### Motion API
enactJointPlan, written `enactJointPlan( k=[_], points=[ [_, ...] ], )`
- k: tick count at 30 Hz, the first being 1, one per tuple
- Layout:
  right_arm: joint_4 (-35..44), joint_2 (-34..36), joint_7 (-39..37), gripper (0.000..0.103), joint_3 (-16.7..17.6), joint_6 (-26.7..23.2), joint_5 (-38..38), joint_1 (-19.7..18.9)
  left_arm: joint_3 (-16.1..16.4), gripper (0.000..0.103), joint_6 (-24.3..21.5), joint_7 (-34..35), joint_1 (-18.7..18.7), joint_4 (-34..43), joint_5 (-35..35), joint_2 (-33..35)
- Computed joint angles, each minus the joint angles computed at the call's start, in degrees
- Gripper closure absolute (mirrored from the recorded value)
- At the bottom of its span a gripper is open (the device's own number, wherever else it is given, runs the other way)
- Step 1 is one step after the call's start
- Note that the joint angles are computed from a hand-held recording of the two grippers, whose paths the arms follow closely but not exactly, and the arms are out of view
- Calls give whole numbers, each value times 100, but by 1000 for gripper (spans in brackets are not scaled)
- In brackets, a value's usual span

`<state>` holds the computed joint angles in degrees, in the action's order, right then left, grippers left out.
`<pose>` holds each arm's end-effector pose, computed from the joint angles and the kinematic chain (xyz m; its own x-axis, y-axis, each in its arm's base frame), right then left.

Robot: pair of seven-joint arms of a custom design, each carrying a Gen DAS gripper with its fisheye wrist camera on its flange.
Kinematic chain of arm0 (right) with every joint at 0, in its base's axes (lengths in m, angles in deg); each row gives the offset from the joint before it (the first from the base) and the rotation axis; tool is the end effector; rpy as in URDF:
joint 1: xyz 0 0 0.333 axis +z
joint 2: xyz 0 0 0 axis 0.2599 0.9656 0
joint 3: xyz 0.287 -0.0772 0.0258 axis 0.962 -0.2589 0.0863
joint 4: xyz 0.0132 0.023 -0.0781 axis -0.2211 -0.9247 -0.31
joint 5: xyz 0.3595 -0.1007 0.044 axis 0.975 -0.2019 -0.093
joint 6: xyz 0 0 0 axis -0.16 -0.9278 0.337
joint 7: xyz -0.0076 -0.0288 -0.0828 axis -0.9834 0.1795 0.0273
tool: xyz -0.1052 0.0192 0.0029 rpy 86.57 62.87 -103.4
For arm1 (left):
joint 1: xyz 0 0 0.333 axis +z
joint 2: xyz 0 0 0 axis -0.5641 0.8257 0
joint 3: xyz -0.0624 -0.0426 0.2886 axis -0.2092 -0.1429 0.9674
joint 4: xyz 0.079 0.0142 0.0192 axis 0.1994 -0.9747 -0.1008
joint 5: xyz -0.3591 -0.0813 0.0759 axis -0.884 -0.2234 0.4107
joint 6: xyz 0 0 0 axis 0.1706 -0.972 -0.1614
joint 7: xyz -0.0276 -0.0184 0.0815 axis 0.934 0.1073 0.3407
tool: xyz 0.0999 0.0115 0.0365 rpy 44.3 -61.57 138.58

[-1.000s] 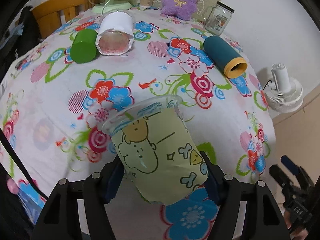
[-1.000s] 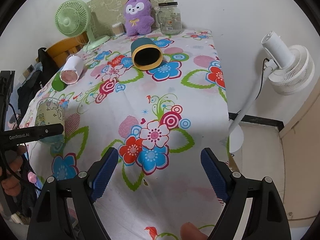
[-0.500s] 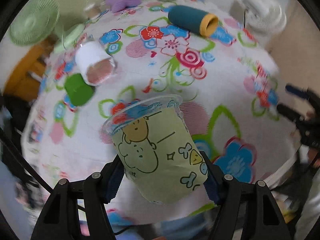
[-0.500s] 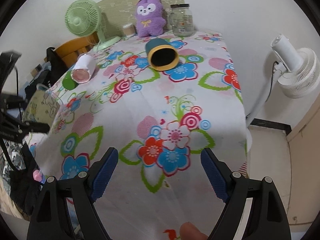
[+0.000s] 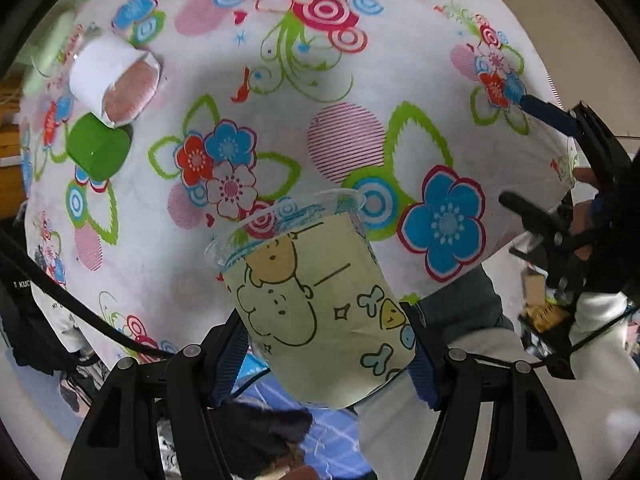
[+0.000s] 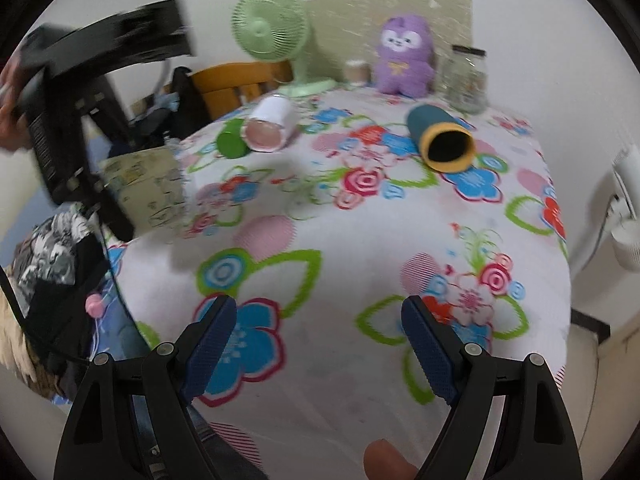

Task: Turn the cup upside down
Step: 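Rotate the held cup with the left tool so its open rim faces down, then lower the cup onto the table upside down and open the left tool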

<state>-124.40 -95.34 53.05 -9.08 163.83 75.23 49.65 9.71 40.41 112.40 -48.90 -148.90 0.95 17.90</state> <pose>0.3909 0.3231 0.4697 0.6824 -0.7155 -0.1495 -0.5864 -0.4138 -0.6963 0.4670 -0.2551 0.5188 -0.3397 -0.9402 0.0265 -0.9057 0.3345 0.2604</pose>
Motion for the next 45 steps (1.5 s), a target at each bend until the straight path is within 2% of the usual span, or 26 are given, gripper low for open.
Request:
enactJointPlan(
  k=[4, 9, 13, 16, 25, 33, 34, 41, 45],
  points=[
    [2, -10, -806, 17, -160, 88, 846, 353, 32, 31, -900, 145, 92, 649, -216, 591],
    [43, 17, -1855, 17, -201, 278, 1964, 658, -61, 31, -1701, 357, 36, 1316, 21, 1234],
    [174, 105, -2459, 17, -124, 299, 2740, 693, -141, 30, -2077, 339, -125, 1861, 206, 1762],
    [233, 140, -2673, 17, -32, 277, 3049, 624, -160, 29, -2155, 331, -196, 2125, 265, 2051],
    [340, 225, -2940, 17, 133, 174, 3279, 440, -151, 17, -1834, 299, -155, 2023, 168, 2014],
    [445, 365, -2379, 17, 258, 194, 2645, 350, -128, 13, -1467, 332, -17, 1677, 16, 1668],
    [449, 373, -2295, 17, 266, 208, 2560, 345, -100, 13, -1532, 325, 4, 1674, 67, 1618],
    [436, 343, -1765, 17, 281, 326, 2098, 359, 28, 13, -609, 192, 251, 889, -174, 890],
    [429, 323, -1399, 17, 302, 397, 1684, 355, 134, 13, 198, 140, 405, 112, -345, 222]
  ],
)
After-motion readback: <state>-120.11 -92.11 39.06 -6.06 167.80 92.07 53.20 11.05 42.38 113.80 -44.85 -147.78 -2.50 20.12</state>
